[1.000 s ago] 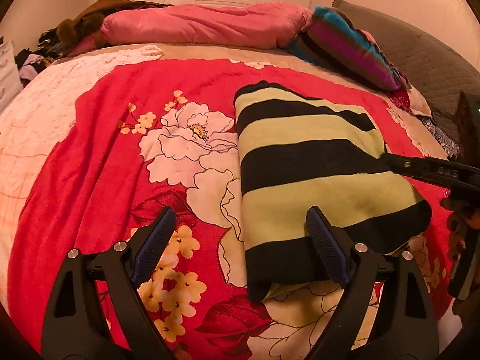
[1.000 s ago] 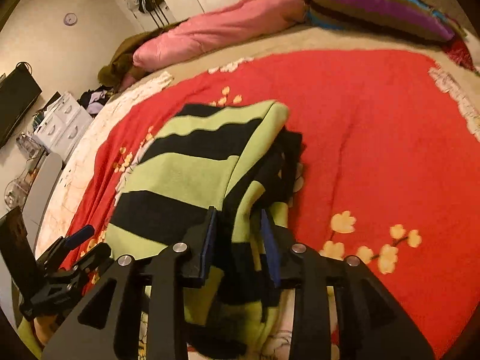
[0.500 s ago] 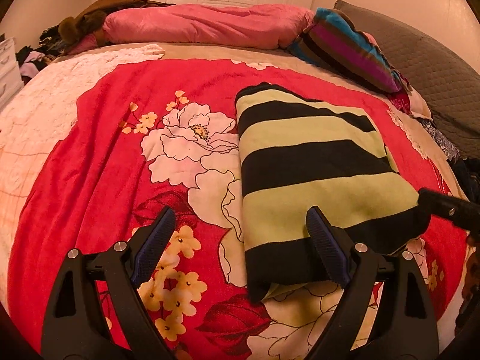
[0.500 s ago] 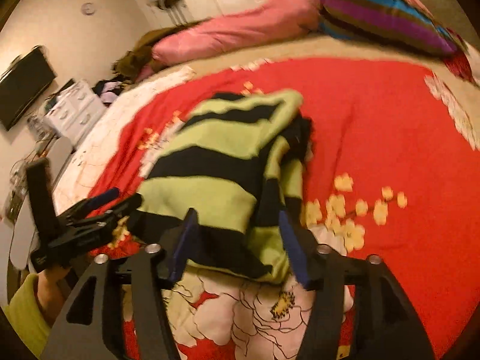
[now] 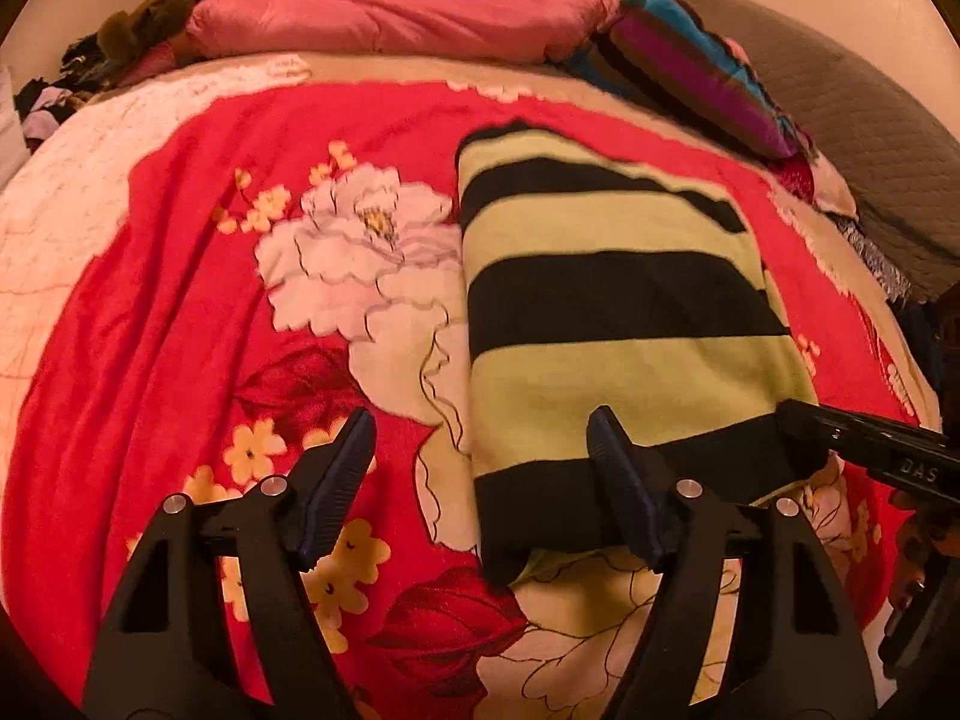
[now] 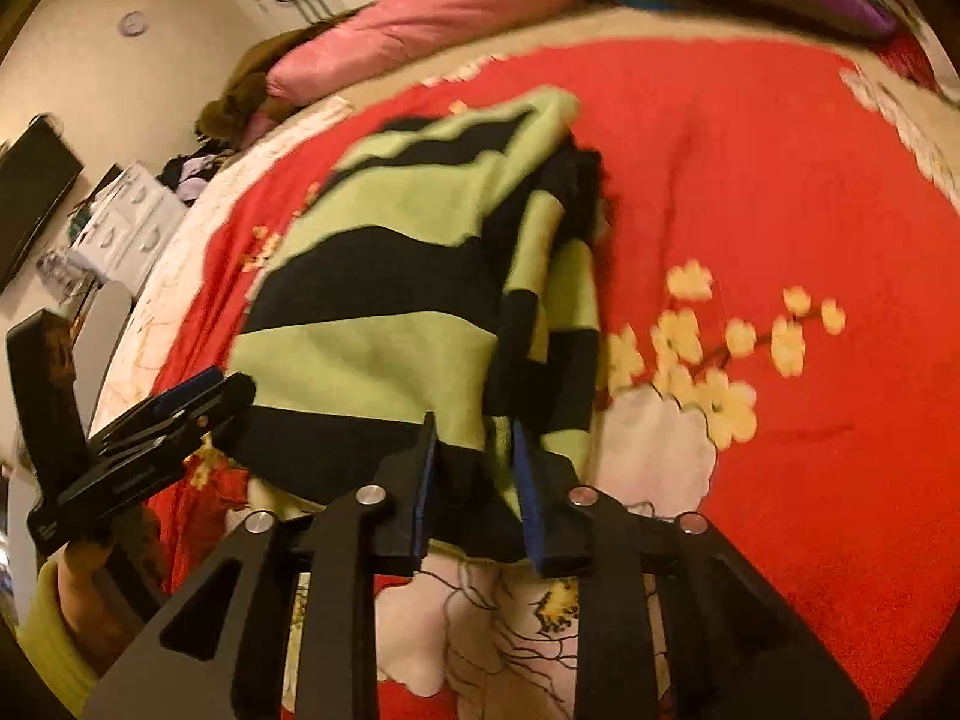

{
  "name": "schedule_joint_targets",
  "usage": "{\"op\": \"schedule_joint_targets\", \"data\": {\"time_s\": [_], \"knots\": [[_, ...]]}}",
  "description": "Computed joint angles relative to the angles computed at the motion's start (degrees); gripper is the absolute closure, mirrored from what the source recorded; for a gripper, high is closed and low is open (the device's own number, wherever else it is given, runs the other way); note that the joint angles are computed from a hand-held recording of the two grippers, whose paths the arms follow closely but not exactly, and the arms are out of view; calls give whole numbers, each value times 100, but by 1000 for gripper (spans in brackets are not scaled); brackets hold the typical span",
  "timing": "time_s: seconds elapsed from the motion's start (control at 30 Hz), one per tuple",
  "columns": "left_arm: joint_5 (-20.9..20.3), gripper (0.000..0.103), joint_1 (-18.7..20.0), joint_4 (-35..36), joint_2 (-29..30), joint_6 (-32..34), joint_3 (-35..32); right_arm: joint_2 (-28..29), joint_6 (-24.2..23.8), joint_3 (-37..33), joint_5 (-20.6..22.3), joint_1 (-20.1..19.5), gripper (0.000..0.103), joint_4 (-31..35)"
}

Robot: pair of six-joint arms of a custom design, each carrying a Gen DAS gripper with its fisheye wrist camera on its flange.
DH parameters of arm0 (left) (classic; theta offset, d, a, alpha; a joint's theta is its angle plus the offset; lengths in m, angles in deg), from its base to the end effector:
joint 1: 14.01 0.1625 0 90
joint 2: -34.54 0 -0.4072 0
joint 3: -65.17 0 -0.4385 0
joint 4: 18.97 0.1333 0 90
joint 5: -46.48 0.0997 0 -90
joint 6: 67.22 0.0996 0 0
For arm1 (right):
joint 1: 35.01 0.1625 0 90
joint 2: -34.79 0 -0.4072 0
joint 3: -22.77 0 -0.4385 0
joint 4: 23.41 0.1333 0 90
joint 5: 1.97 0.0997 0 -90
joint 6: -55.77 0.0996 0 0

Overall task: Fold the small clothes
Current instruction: 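Open the right gripper and pull it back from the sweater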

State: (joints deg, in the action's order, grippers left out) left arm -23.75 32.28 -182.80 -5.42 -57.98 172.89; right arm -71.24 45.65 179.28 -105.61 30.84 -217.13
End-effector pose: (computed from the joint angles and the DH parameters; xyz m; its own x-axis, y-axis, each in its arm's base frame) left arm -0.2850 -0.5398 -0.0645 -0.5855 0.7317 -0.3490 0.7914 0.6092 -0.0504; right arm -0.0241 -0.3221 0.2376 -0.8399 0.4652 0.2797 0.0988 0.6377 -0.7639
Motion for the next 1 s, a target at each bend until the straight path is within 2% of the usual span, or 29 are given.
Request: {"op": "schedule_joint_targets", "data": {"time_s": [0.07,0.23,0.33,0.37,0.53,0.7,0.83,0.9,1.0], "knots": [[-4,38,17,102,20,-24,-30,124,13,9,56,-101,79,-141],[-8,38,44,181,22,-49,-39,389,-24,-52,-191,35,76,-376],[-16,38,50,175,24,-45,-43,296,-32,-38,-195,68,71,-331],[-23,38,55,169,23,-47,-41,288,-33,-33,-263,98,64,-352],[-25,38,51,160,20,-72,-46,68,13,46,-254,146,59,-314],[14,34,32,121,-15,-70,-27,-71,6,95,-407,297,48,-418],[28,27,51,104,-37,-129,-24,-359,39,71,-201,153,36,-469],[-43,26,97,163,-20,-193,-71,-450,89,-10,-87,38,33,-390],[-142,23,153,183,24,-235,-135,-646,273,-198,622,-380,28,5]]}}
